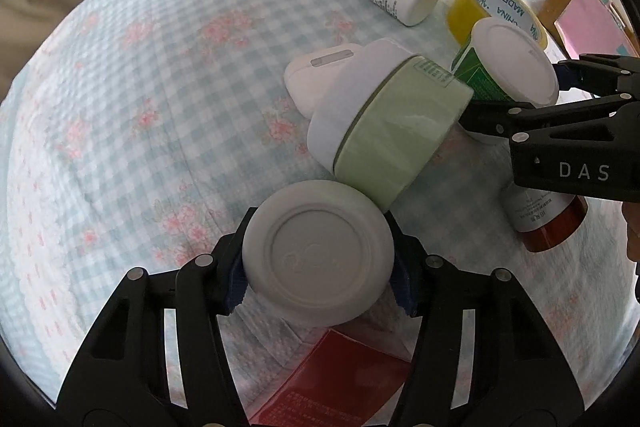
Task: Organize rigid objects
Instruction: 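Carry the white-lidded jar into the cardboard box with the left gripper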
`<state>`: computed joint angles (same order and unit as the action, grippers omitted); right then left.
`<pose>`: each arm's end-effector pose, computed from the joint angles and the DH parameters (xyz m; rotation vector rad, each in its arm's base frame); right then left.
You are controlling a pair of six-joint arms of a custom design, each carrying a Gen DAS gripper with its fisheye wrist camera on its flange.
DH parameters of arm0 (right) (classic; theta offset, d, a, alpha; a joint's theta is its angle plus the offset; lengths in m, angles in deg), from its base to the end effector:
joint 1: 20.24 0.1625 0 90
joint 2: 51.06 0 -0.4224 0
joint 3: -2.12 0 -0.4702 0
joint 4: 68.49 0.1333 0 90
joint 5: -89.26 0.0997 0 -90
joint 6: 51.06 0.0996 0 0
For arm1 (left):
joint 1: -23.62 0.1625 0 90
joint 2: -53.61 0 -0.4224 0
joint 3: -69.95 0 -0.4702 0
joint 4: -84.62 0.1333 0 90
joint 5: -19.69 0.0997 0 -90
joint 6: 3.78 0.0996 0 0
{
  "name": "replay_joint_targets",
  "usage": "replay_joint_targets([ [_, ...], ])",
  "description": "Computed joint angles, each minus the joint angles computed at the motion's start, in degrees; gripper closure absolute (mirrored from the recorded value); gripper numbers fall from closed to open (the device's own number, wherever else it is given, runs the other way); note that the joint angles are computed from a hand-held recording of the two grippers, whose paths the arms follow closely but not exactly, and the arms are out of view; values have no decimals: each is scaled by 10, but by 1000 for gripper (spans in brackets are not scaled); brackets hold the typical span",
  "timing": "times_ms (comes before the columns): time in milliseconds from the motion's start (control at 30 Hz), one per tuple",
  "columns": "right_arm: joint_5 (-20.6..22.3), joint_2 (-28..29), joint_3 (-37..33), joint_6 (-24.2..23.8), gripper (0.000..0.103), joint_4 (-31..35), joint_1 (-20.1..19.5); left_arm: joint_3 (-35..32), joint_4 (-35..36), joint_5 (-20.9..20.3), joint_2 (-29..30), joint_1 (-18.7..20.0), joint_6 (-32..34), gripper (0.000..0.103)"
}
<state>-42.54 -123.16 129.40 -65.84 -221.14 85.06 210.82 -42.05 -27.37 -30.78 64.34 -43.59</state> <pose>0.1983 -0.4712 0.1178 0.5669 -2.3412 0.1614 -0.1492 -0.3939 0.0885 0.3553 2.3315 -0.3563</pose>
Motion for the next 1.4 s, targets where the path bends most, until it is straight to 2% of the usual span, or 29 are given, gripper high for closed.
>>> replay_joint_targets([
  [233,7,-15,-1,22,37,16,8,-1,34,2,-29,-4,-13,50],
  [433,11,-32,-9,38,37,43,36,-10,101,13,-78,-31,-57,50],
  [667,16,-84,-35,86,37,129,91,-60,246,20,-139,-99,-156,50],
  [833,23,-125,-75,121,37,218,138,-118,342,33,-151,-153,-222,50],
  [967,32,-159,-114,137,37,282,163,-175,398,54,-125,-186,-256,50],
  [1133,45,-195,-150,112,37,319,172,-240,422,70,-65,-213,-275,50],
  [1300,55,-238,-184,62,37,353,144,-304,387,72,33,-230,-293,50],
  [1400,63,-262,-212,20,37,382,112,-351,345,67,104,-231,-295,50],
])
